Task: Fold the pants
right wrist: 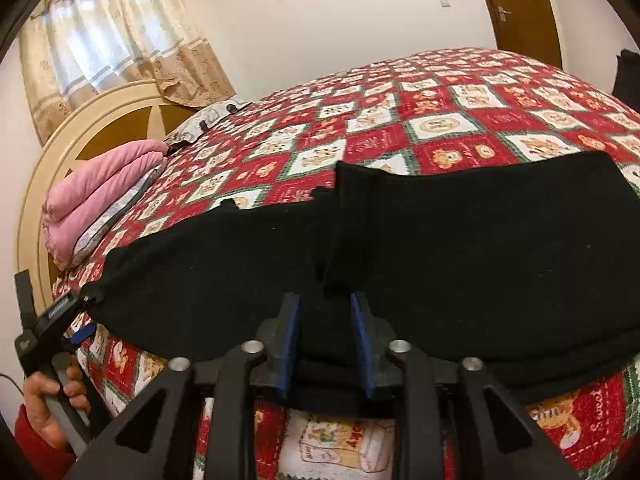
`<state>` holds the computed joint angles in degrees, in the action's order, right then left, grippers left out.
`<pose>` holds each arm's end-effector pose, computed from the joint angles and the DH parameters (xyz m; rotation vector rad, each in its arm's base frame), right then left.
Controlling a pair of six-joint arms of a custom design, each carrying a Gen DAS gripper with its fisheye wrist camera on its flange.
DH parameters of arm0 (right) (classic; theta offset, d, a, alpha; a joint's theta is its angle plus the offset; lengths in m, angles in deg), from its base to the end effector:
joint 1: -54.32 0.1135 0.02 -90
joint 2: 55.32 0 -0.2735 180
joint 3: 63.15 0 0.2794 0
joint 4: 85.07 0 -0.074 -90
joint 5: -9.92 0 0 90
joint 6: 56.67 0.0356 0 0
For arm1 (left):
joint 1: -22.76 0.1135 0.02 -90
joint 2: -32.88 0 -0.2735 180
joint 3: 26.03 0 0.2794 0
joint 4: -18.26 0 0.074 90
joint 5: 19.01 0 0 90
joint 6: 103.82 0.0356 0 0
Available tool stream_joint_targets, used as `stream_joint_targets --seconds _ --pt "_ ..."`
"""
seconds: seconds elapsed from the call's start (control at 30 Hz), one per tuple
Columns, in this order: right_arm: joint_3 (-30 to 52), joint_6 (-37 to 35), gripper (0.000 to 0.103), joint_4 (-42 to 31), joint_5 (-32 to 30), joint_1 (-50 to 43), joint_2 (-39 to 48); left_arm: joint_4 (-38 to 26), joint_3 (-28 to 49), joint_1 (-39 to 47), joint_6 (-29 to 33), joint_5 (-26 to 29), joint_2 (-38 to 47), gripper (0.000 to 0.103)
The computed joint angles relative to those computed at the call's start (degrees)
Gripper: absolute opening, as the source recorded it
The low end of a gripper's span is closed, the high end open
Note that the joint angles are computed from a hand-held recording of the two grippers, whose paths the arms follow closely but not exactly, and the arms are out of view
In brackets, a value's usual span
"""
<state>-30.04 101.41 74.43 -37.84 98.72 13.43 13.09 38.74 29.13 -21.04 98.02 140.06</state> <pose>0.1624 0.1255 0.1223 0.7106 2.1182 0.0852 0.3778 0.0259 0.1083 -0.0603 2.3572 -0.5710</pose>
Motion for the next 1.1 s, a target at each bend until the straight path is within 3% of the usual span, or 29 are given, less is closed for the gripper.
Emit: stream_joint_targets --seconds 0.13,0.23,0.43,0.77,0.93,1.03,1.1 --pt "1.8 -3.4 0.068 1.1 -0.6 0.6 2.6 0.4 0.8 1.0 -3.5 3.2 0.4 0.088" --pt "5.3 -4.6 0.080 -1.0 -0.2 1.5 6.8 1.5 0.8 1.6 -6.0 6.4 0.8 0.069" --pt "5.7 -4.1 0.081 -1.7 0.6 2.3 7.8 5.3 -2.2 1.5 -6.9 6.2 -0.9 0.047" --pt "5.8 -3.8 0.081 -1.6 1.0 2.5 8.0 4.2 -2.4 1.7 -8.9 6.2 -0.2 0.050" --pt "7.8 -3.6 0.081 -4.3 1.1 2.8 9.1 0.9 -0.3 1.9 -7.0 8.6 -0.1 0.029" --pt "6.0 -1.1 0.081 -4.8 3.4 5.0 4.3 0.5 -0.9 0.9 -4.4 7.4 -3.0 0.027" --pt "4.8 2.6 0.081 -8.0 8.6 7.9 -0.8 1.6 -2.5 -0.1 -2.6 6.5 -6.2 0.027"
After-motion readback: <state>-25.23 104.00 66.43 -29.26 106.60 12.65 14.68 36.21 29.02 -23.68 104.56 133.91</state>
